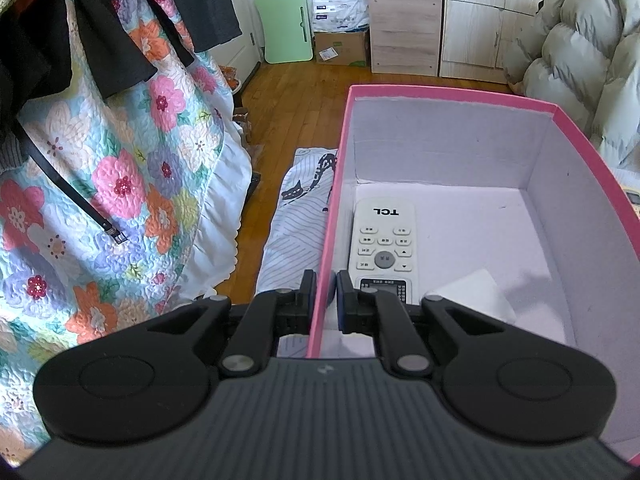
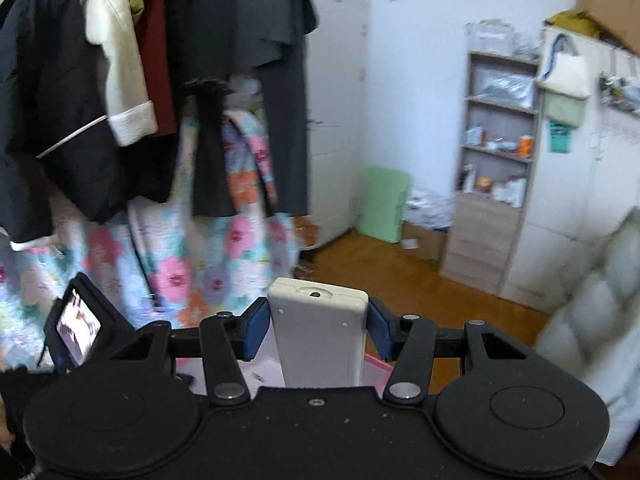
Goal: Organize rigid objects
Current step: 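Carry the white power bank into the pink box and open the right gripper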
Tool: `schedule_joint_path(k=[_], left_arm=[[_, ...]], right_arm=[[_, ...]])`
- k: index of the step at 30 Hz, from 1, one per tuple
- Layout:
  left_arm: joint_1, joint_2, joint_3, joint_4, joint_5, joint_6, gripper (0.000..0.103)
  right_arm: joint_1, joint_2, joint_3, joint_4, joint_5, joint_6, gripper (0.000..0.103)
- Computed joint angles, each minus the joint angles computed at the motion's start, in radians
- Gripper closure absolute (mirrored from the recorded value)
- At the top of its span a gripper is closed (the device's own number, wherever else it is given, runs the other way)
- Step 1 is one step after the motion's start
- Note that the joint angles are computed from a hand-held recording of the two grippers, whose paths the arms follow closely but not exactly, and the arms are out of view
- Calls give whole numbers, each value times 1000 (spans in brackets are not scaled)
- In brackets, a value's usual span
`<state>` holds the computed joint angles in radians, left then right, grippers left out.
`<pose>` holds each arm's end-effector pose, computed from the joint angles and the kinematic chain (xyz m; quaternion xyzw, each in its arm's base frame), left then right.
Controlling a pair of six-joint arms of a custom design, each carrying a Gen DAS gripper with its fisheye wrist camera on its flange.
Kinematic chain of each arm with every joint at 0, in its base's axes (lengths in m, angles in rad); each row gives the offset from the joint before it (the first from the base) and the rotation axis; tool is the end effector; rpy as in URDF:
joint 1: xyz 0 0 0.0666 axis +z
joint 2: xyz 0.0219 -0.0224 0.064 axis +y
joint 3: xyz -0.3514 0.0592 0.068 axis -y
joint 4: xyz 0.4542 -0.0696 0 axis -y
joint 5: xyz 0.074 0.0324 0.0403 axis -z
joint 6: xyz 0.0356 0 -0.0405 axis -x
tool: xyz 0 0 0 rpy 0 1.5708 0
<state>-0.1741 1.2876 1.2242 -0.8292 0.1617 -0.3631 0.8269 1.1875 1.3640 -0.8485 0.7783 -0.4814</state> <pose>0.5018 -0.0945 0.3731 0.2754 0.8991 -0.0445 0.3373 0.3426 0.3348 0.4997 0.0191 0.8493 -0.0266 0.5269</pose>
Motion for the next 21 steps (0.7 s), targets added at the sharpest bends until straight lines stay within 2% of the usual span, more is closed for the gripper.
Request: schedule_joint_path(k=[4,10,12,14,17,19,21], left_arm=[[-1,0,-1,1,-1,-3,94],[3,3,0,1,4,0,94],[3,3,0,1,4,-1,94],[3,3,0,2,4,-2,94],[6,2,0,1,8,-2,94],[4,2,-2,4,3,-2,94],[2,3,-1,7,2,1,94]], right_arm=[[-71,92,25,36,-131,-36,45],[-150,241,74,62,-228,-125,45],[-151,282,101,15,-235,-139,46],[-134,321,142,-81,-236,-131,46],[-101,303,122,-137,-249,-127,48],[-84,278,102,-179,-274,-150,67],[-71,261,92,-215,-296,-151,76]])
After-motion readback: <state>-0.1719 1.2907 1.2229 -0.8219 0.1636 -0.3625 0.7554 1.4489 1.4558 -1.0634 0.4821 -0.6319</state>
